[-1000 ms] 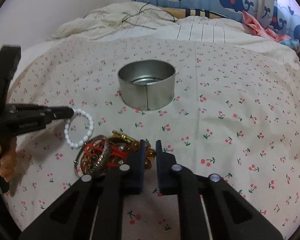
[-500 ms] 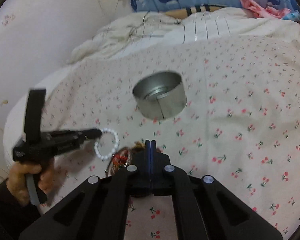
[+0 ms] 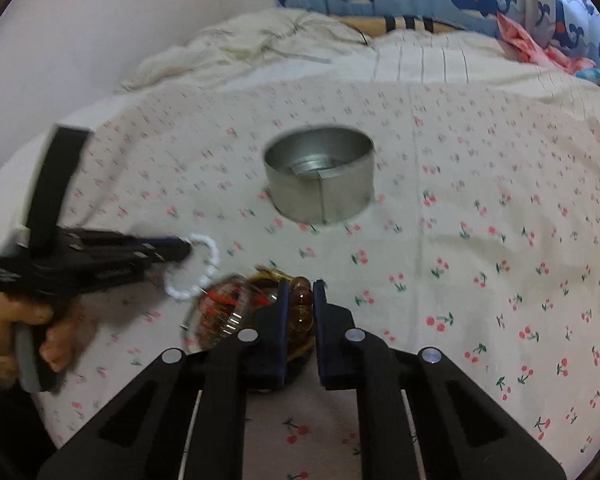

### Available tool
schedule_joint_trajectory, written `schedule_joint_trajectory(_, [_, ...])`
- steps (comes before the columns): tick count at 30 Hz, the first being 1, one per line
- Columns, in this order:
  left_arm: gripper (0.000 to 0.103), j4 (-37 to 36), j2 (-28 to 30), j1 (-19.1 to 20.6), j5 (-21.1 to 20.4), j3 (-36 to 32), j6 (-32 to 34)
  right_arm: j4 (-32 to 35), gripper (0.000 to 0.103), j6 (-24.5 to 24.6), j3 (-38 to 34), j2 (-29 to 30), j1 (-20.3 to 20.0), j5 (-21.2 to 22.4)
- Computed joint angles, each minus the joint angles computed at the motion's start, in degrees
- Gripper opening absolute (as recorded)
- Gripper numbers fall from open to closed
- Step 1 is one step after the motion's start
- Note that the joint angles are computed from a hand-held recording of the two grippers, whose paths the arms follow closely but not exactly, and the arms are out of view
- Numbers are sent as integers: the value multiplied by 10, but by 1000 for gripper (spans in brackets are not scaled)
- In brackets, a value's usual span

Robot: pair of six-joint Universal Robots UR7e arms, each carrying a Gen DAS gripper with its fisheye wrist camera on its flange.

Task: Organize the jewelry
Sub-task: 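Hold the white bead bracelet up with left tool while right tool grasps amber bead bracelet, then drop the white beads into the silver tin with left tool while right drops amber beads in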

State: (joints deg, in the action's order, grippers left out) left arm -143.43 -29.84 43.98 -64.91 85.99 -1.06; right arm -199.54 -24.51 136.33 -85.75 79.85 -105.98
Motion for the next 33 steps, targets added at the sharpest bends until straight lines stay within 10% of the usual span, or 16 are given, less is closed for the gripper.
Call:
schedule_joint_trajectory(9, [6, -101, -39, -15, -39, 44, 51, 28, 12, 28, 30, -87, -60, 249])
schedule_joint_trajectory(22, [7, -70, -32, -19, -124, -6, 52, 61, 12, 57, -12, -88, -46, 198])
schedule_joint_trajectory(33, [7, 6, 89, -49, -133, -196, 67, 64, 12, 110, -35, -105, -99, 231])
